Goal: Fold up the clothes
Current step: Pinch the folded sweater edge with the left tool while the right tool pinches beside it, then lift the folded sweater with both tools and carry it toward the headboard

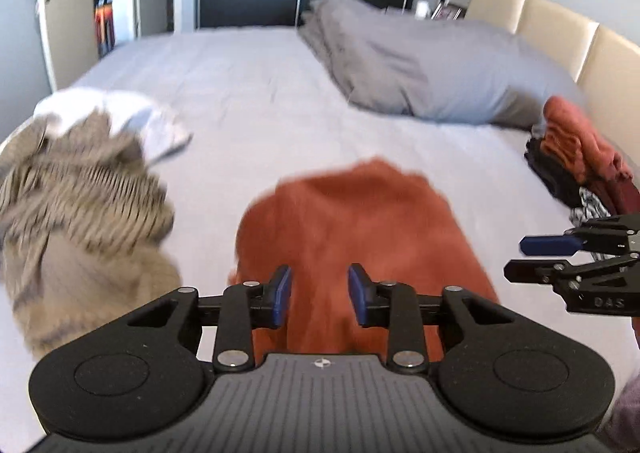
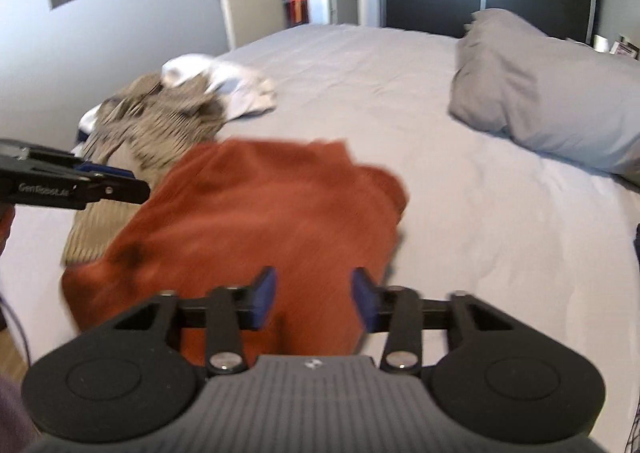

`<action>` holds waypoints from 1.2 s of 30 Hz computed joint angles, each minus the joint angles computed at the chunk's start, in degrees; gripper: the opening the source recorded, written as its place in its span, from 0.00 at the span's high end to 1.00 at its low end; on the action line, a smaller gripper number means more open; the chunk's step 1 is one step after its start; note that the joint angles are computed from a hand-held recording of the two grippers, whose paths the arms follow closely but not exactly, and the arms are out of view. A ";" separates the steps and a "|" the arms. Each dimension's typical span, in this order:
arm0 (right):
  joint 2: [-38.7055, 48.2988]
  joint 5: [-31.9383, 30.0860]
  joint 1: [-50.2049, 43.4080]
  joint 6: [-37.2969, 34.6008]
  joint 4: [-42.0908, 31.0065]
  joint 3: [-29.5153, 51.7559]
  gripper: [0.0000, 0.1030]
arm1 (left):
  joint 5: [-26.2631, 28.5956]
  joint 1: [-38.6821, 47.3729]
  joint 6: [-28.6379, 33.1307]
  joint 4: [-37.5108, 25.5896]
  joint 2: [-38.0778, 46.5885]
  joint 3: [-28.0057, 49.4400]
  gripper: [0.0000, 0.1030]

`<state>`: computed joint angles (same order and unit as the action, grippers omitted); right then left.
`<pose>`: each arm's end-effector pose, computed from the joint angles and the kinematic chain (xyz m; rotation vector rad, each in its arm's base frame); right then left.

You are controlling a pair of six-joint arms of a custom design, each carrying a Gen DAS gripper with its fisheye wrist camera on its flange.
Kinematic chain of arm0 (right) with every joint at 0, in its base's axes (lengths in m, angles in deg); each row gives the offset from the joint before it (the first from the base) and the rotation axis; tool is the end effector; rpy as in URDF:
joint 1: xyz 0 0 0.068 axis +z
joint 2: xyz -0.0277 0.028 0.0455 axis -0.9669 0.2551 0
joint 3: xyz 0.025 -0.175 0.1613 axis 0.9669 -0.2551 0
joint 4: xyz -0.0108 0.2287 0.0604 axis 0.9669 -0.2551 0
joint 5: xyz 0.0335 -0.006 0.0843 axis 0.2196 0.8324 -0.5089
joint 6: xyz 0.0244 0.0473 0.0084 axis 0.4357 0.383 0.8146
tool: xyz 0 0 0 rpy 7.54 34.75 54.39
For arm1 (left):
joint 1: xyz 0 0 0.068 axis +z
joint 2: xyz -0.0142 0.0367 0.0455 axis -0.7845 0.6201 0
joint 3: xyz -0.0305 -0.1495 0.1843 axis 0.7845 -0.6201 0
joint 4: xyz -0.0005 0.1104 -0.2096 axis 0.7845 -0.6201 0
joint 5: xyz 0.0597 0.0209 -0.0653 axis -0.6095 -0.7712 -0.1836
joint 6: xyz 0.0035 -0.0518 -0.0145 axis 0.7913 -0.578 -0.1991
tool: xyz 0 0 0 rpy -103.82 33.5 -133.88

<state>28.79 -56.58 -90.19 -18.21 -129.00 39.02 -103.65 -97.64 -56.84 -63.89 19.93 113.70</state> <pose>0.2097 -0.0336 0.3437 -0.6496 2.2720 0.4462 0.1689 -0.1527 0.3523 0.0637 2.3328 -0.1445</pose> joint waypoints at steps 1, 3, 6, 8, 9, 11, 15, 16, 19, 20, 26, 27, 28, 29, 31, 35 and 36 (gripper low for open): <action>1.22 1.01 1.35 2.38 2.14 0.46 0.73 | 0.15 1.09 1.70 1.22 1.50 0.90 0.74; 3.48 1.81 3.52 6.85 5.94 0.97 0.73 | 1.50 3.77 3.87 2.83 3.90 1.91 0.75; 7.36 3.33 6.44 11.44 10.21 1.24 0.74 | 4.46 7.18 4.46 2.66 7.81 2.20 0.78; 9.65 5.57 8.65 12.67 11.92 0.77 0.74 | 4.90 8.42 4.74 2.54 9.70 1.03 0.80; 10.36 6.59 9.39 12.92 12.81 -0.11 0.74 | 4.78 8.86 4.76 2.63 10.44 0.23 0.80; 11.81 7.72 10.27 13.78 14.25 -1.63 0.74 | 5.75 10.42 4.16 4.49 10.13 -3.01 0.80; 13.50 7.72 10.53 15.12 15.64 -3.35 0.74 | 7.00 11.97 3.96 6.36 7.46 -7.19 0.80; 13.31 7.44 10.20 14.91 15.37 -3.24 0.73 | 7.17 11.99 3.66 6.21 6.97 -7.27 0.80; 12.39 6.28 8.55 14.85 14.32 -2.85 0.63 | 8.42 12.63 1.81 5.73 4.89 -6.47 0.77; 11.91 5.74 7.65 15.15 13.88 -2.72 0.51 | 9.05 13.05 0.66 4.91 4.34 -5.60 0.69; 13.16 0.56 1.54 14.65 4.02 1.87 0.34 | 20.06 18.58 -3.12 -3.49 0.09 -2.64 0.32; 14.13 -0.41 0.61 13.61 1.18 3.04 0.34 | 22.17 19.84 -2.85 -3.84 -0.79 -3.65 0.32; 15.11 -1.02 -0.15 12.28 -1.55 3.99 0.30 | 23.47 20.86 -2.92 -3.38 -1.94 -5.54 0.30; 15.91 -1.32 -0.94 10.87 -4.10 4.64 0.27 | 24.99 22.04 -3.13 -2.51 -3.21 -7.79 0.29; 16.72 -1.53 -1.78 9.68 -6.65 4.55 0.27 | 29.39 25.27 -4.61 1.72 -6.37 -14.16 0.27; 18.92 -2.74 -2.70 11.33 -8.28 3.59 0.26 | 36.74 30.40 -6.68 9.97 -10.37 -24.92 0.22; 19.45 -2.86 -2.47 12.19 -8.36 3.34 0.26 | 37.92 31.11 -6.70 11.57 -10.49 -26.60 0.22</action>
